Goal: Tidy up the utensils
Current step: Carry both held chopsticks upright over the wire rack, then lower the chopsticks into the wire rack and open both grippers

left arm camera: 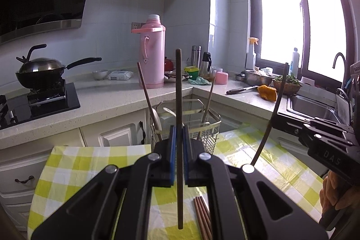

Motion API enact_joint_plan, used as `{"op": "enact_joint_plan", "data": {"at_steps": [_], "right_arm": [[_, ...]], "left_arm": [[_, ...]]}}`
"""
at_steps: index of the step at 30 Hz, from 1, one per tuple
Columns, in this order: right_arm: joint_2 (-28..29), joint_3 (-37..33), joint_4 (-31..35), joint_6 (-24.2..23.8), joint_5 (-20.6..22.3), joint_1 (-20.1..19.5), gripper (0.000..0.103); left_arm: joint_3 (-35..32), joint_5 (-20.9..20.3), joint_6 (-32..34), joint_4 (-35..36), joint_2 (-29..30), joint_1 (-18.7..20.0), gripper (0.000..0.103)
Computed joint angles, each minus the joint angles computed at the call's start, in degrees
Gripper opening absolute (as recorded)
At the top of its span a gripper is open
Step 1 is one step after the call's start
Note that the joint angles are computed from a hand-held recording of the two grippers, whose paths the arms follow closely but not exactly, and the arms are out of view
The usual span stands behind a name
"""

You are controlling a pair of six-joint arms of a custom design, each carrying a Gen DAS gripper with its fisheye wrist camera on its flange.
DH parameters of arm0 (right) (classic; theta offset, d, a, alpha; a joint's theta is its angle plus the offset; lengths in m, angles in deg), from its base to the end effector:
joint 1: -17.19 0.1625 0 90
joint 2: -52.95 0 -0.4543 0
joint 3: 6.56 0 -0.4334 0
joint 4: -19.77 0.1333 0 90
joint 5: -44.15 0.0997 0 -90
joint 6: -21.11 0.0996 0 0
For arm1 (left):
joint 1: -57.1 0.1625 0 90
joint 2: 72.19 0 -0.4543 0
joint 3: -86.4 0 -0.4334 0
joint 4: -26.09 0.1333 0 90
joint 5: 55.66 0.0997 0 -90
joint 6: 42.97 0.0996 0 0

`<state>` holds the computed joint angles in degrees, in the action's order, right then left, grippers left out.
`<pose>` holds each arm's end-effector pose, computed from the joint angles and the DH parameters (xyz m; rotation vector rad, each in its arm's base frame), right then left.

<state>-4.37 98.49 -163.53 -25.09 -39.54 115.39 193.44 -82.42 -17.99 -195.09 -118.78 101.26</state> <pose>0.2394 -0.6498 0.2261 1.3169 -2.4228 1.1444 -0.2765 -0.5783 0.1948 0.4053 1.9390 -1.4693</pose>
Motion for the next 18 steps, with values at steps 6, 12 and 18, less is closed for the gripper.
{"op": "enact_joint_plan", "data": {"at_steps": [6, 12, 18], "right_arm": [[3.1, -6.8, 2.8, 0.7, 0.1, 1.3, 0.007], [6.1, -15.0, 6.6, 1.5, -0.5, 3.6, 0.007], [9.1, -22.2, 8.5, 2.5, -0.3, 5.5, 0.007]], "left_arm": [[-6.3, -1.7, 4.0, 1.9, 0.5, 1.0, 0.005], [-13.3, -2.9, 6.3, 5.6, 0.9, 1.4, 0.005], [-21.0, -3.8, 9.5, 8.6, 1.9, 2.2, 0.005]]}}
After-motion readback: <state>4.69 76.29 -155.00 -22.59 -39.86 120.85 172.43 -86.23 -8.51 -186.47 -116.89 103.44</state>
